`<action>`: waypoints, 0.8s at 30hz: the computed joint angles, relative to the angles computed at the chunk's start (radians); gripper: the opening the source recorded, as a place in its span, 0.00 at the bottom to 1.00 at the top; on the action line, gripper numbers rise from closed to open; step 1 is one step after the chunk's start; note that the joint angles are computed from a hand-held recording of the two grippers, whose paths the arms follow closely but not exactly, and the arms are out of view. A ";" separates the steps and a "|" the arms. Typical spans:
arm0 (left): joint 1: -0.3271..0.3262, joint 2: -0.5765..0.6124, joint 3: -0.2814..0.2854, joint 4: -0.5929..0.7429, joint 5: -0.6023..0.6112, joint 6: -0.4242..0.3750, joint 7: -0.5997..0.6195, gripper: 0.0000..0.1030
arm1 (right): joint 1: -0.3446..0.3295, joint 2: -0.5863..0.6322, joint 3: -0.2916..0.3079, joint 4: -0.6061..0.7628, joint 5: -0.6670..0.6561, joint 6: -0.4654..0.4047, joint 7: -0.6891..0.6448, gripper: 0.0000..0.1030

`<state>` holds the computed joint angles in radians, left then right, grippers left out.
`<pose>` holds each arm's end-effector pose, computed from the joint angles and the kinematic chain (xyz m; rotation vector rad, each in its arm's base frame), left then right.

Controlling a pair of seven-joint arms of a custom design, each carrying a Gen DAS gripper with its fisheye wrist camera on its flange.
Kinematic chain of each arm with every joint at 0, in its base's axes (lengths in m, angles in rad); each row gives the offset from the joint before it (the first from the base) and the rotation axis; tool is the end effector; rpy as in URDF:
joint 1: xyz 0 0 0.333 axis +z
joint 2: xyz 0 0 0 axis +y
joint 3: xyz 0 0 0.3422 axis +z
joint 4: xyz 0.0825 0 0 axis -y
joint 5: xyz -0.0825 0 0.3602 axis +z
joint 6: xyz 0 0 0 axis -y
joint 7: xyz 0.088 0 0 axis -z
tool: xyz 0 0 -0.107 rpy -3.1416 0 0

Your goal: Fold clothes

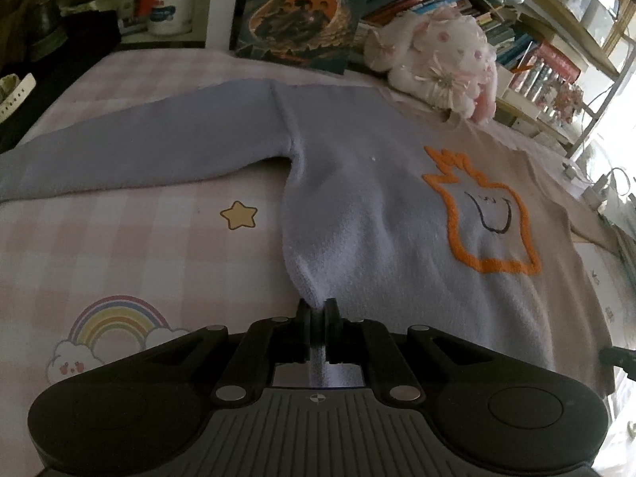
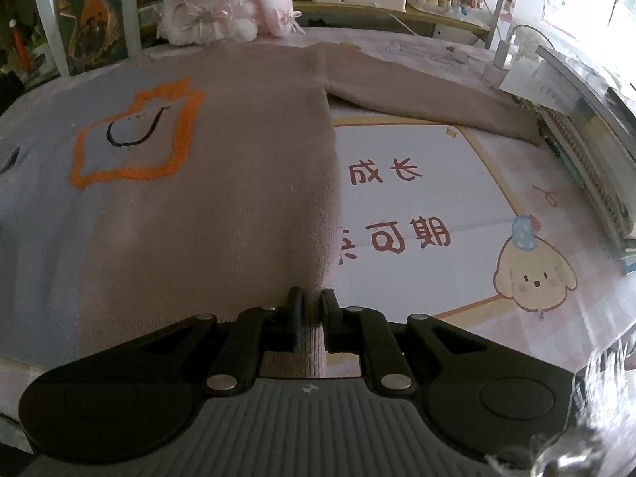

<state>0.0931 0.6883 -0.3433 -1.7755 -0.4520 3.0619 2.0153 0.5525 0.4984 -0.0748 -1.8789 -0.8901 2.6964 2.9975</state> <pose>0.6931 -0.0979 0.2862 -1.8510 2.0671 -0.9268 0.5655 0.3276 0.3085 -1.7349 2.0689 -0.6600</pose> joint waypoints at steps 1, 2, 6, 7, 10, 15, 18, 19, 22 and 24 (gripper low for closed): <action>-0.002 -0.001 0.002 -0.003 0.000 0.004 -0.002 0.08 | 0.001 0.000 -0.001 0.001 -0.002 -0.002 -0.002 0.10; -0.010 -0.004 0.010 -0.008 0.002 0.010 -0.007 0.10 | 0.003 0.000 -0.002 0.000 -0.008 -0.001 -0.002 0.11; -0.058 -0.023 0.055 -0.041 0.010 0.061 -0.056 0.10 | 0.001 -0.004 -0.008 -0.012 -0.033 0.022 -0.002 0.11; -0.075 -0.029 0.068 -0.055 0.013 0.084 -0.074 0.10 | -0.002 -0.005 -0.008 -0.016 -0.036 0.032 -0.006 0.11; -0.153 -0.060 0.135 -0.114 0.020 0.171 -0.148 0.18 | -0.007 -0.013 -0.017 -0.034 -0.059 0.066 -0.003 0.17; -0.302 -0.121 0.255 -0.217 0.027 0.270 -0.250 0.47 | -0.016 -0.027 -0.037 -0.068 -0.114 0.122 0.014 0.39; -0.451 -0.140 0.383 -0.256 -0.011 0.313 -0.286 0.60 | -0.012 -0.032 -0.062 -0.087 -0.175 0.169 0.065 0.47; -0.504 -0.143 0.427 -0.266 -0.036 0.326 -0.293 0.64 | -0.011 -0.033 -0.070 -0.093 -0.199 0.184 0.085 0.50; -0.640 -0.146 0.534 -0.288 -0.115 0.343 -0.289 0.74 | -0.009 -0.035 -0.090 -0.103 -0.277 0.218 0.140 0.56; -0.734 -0.143 0.616 -0.295 -0.159 0.325 -0.263 0.81 | -0.012 -0.035 -0.093 -0.105 -0.320 0.228 0.173 0.64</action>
<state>-0.6409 0.5451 0.2731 -2.0708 -0.6110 3.3864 1.7519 0.5403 0.4631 -0.1683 -1.9844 -1.2102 2.9240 3.1702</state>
